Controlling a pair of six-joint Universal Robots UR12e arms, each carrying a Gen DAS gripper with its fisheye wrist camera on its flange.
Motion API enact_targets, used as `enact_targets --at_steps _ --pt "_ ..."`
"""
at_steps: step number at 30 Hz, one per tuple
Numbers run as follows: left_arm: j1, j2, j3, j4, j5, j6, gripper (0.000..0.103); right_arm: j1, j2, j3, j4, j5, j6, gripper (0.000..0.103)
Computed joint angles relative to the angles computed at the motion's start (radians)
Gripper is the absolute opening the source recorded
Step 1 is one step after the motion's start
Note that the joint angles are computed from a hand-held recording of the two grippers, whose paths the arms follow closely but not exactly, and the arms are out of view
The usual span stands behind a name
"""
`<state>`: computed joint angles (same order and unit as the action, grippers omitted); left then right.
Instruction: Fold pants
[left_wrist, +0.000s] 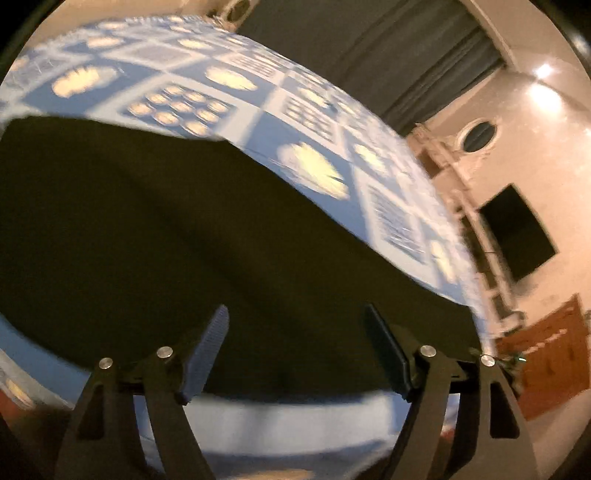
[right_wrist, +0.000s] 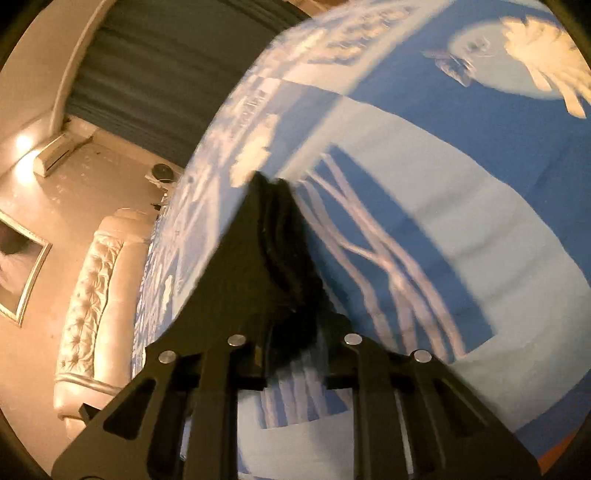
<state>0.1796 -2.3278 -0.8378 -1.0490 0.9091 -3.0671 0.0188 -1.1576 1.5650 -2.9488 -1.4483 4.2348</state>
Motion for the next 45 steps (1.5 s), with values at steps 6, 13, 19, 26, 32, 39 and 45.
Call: enact_targets --at_steps 6,13,19,26,32,39,45 --pt "0.04 -0.082 0.141 -0.061 0.092 -0.102 0.075 -0.029 -0.047 0.028 0.004 0.009 -0.03 0.065" --pt "0.062 -0.134 0.224 -0.074 0.067 -0.146 0.075 -0.094 0.01 -0.023 -0.018 0.222 -0.092 0.076" --pt "0.06 -0.186 0.319 -0.155 0.043 -0.078 0.08 -0.103 0.089 -0.144 0.078 0.456 -0.216 0.098" --pt "0.07 -0.221 0.381 -0.22 -0.012 -0.078 0.081 -0.104 0.097 -0.183 0.201 0.471 -0.275 0.101" --pt "0.071 -0.233 0.413 -0.257 -0.015 -0.074 0.081 -0.085 0.089 -0.21 0.308 0.37 -0.343 0.101" --pt "0.066 -0.246 0.454 -0.316 0.017 -0.012 0.081 -0.063 0.084 -0.251 0.439 0.31 -0.311 0.015" --pt "0.071 -0.243 0.464 -0.358 0.03 -0.005 0.081 -0.031 0.071 -0.258 0.387 0.22 -0.262 0.017"
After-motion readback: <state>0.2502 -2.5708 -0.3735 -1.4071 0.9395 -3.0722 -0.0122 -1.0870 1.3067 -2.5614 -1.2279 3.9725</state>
